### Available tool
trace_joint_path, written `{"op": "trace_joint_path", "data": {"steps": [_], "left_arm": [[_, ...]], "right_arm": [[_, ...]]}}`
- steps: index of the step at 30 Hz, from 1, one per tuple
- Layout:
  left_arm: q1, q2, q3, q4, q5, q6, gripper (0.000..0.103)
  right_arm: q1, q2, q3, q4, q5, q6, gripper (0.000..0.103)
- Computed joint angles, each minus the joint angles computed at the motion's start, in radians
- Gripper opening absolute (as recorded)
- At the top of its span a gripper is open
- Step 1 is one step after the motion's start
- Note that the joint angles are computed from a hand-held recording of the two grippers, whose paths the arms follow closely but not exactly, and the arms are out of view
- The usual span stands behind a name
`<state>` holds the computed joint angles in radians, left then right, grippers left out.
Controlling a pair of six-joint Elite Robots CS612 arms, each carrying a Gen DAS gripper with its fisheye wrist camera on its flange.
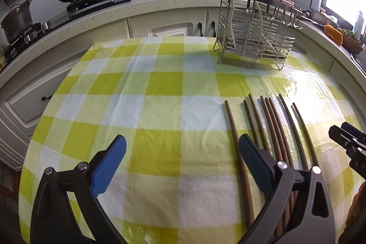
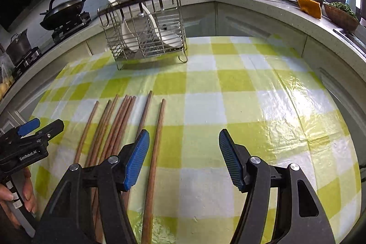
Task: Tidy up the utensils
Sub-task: 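Move both grippers back down to the row of wooden chopsticks, then close the right gripper on one wooden chopstick while the left gripper grasps another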
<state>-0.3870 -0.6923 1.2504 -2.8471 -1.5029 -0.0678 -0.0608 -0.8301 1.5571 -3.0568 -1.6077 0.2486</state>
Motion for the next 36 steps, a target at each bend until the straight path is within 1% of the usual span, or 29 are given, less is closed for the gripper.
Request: {"op": "trace_joint_path", "data": {"steps": [2, 7, 9, 13, 22, 24, 29, 31, 34, 36], "left_arm": [[-0.001, 0.000, 0.002, 0.019, -0.005, 0.003, 0.096], [-0.002, 0.001, 0.002, 0.038, -0.008, 0.003, 0.095], [-0.002, 0.001, 0.002, 0.034, -0.007, 0.004, 0.095], [0.003, 0.005, -0.001, 0.026, -0.013, -0.014, 0.095], [0.006, 0.015, -0.011, 0.028, -0.015, -0.028, 0.095], [0.008, 0.015, -0.010, 0.026, -0.016, -0.031, 0.095], [0.010, 0.016, -0.012, 0.032, -0.020, -0.041, 0.095], [0.009, 0.015, -0.010, 0.032, -0.020, -0.036, 0.095], [0.006, 0.012, -0.006, 0.030, -0.026, -0.026, 0.095], [0.004, 0.012, -0.007, 0.035, -0.034, -0.024, 0.095]], "right_arm": [[0.007, 0.005, -0.006, 0.024, -0.015, -0.014, 0.061], [0.013, 0.021, -0.029, 0.062, -0.010, -0.032, 0.060], [0.016, 0.027, -0.041, 0.075, -0.013, -0.039, 0.058], [0.023, 0.039, -0.063, 0.100, -0.035, -0.052, 0.049], [0.029, 0.049, -0.078, 0.115, -0.047, -0.064, 0.042], [0.031, 0.051, -0.081, 0.112, -0.053, -0.075, 0.039], [0.036, 0.054, -0.084, 0.108, -0.048, -0.102, 0.025], [0.036, 0.054, -0.083, 0.103, -0.040, -0.107, 0.022], [0.032, 0.055, -0.083, 0.099, -0.029, -0.110, 0.021], [0.031, 0.055, -0.084, 0.101, -0.026, -0.116, 0.012]]}}
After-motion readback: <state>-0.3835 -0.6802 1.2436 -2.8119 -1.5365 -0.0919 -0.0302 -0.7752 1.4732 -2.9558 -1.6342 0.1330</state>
